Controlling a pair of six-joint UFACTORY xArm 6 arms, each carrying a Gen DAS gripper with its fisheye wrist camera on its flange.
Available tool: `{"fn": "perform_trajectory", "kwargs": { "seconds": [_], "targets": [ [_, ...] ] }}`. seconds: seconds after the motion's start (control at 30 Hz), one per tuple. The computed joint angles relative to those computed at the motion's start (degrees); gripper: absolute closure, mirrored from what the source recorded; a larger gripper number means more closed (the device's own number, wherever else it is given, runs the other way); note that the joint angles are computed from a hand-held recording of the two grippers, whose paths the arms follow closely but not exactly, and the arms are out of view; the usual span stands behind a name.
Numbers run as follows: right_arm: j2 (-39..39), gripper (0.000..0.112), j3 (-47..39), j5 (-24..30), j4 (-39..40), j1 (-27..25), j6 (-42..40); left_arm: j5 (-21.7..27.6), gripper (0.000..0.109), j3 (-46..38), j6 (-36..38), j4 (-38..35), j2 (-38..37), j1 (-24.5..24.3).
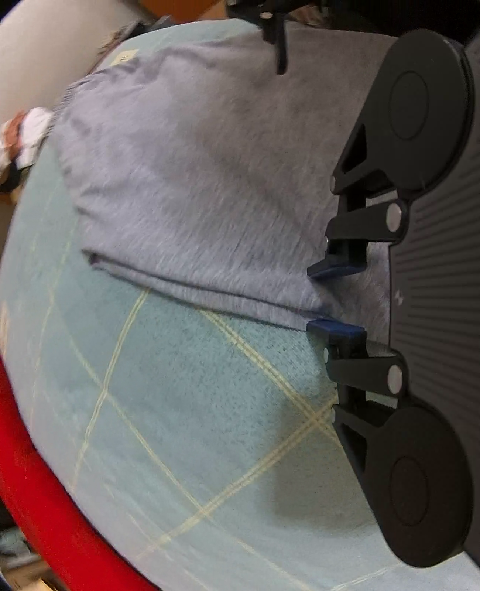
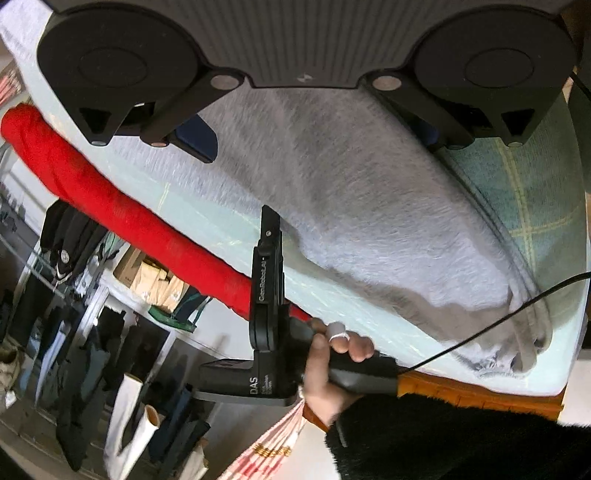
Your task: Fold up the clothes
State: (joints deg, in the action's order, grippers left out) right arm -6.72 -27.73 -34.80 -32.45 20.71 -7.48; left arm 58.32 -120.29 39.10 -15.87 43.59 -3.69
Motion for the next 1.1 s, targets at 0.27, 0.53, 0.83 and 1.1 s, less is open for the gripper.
{"fn": "perform_trajectory", "kwargs": {
  "seconds": [0.27, 0.53, 0.83, 1.1],
  "targets": [
    [0.05, 0.009, 0.39, -1.21, 1.86, 0.36, -3.17, -14.13, 0.106, 17.12, -1.90, 6.28, -10.06, -2.85],
    [-0.78, 0.009, 1.89, -2.37, 12.55, 4.73, -17.08, -20.47, 0.109, 20.59, -3.81, 5.80, -13.06, -2.91],
    [0.78, 0.009, 0.59, -4.38, 24.16, 9.28, -25.58, -23.05, 0.109, 16.25, -12.33, 8.62, -8.12, -2.16],
    [-3.30, 0.009, 1.95, 2.30, 13.95, 5.52, -18.72, -26.92, 0.104, 25.55, -14.84, 7.41, -15.46, -1.08]
  ]
}}
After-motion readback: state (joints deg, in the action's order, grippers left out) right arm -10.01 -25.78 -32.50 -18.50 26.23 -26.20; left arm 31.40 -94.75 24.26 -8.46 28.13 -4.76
